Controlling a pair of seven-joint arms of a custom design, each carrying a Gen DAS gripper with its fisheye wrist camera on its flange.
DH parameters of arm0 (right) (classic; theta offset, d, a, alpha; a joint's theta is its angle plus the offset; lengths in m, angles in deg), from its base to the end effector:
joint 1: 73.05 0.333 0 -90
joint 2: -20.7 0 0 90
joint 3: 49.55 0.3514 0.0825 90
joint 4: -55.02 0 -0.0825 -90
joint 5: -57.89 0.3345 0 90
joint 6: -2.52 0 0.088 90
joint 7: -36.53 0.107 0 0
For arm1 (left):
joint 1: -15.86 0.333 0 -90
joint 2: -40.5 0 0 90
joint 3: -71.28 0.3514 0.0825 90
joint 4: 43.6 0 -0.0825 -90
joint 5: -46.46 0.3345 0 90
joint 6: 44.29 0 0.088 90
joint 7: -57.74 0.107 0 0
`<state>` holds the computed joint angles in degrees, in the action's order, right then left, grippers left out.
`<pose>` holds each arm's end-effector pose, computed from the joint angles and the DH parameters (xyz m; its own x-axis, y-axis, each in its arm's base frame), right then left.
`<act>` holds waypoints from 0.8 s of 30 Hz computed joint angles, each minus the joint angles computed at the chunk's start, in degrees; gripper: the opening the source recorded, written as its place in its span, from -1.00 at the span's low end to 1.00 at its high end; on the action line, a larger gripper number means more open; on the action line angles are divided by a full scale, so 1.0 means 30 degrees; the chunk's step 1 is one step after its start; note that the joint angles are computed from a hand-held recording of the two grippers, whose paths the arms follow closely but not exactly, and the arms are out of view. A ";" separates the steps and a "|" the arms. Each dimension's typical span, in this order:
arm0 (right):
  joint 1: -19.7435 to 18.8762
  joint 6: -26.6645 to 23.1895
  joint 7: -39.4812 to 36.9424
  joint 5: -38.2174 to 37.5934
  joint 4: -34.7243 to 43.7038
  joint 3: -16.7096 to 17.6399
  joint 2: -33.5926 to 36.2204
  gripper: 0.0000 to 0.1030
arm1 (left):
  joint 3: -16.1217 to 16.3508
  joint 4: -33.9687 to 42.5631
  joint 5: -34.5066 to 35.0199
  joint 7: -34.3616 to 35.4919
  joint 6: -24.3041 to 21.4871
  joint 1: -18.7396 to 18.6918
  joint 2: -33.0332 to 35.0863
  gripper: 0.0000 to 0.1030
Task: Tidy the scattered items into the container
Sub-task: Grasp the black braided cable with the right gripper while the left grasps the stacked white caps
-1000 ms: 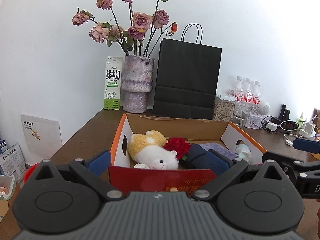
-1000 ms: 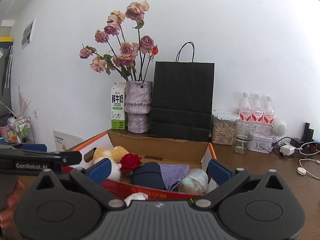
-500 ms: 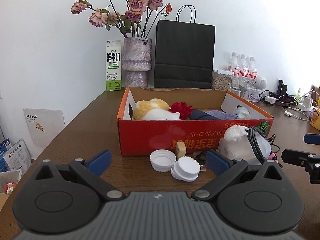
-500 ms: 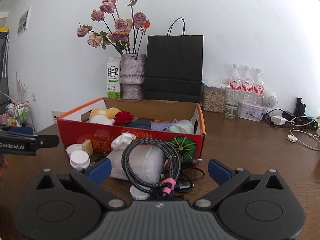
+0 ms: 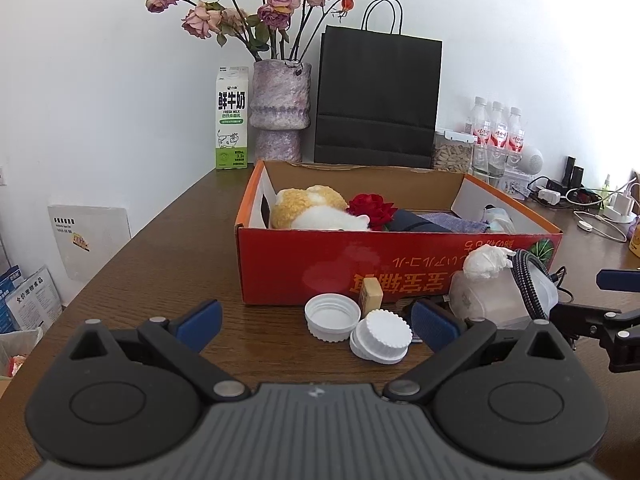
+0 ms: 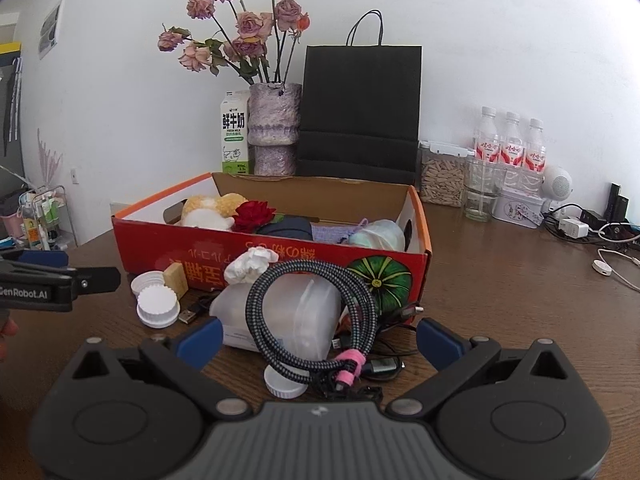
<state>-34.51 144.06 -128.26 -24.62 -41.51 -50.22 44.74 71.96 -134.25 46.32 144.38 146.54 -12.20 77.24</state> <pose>0.5250 0.4128 0.4510 -0.1120 -0.9937 -0.0001 -0.4622 0.0522 -0.8853 0.6447 -0.3365 0.4586 -0.4367 -0.8983 0.0473 -0.4210 0.1577 -0.8932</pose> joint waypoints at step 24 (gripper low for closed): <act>-0.0145 0.5095 0.3484 -0.0359 0.0576 -0.2332 0.0968 0.69 | -0.2780 0.1084 0.0786 -0.0979 -0.1415 0.2286 0.0757 1.00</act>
<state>-34.94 159.35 -117.81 -25.69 -39.78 -57.22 47.64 63.62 -131.00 48.68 141.44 142.30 -5.34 79.51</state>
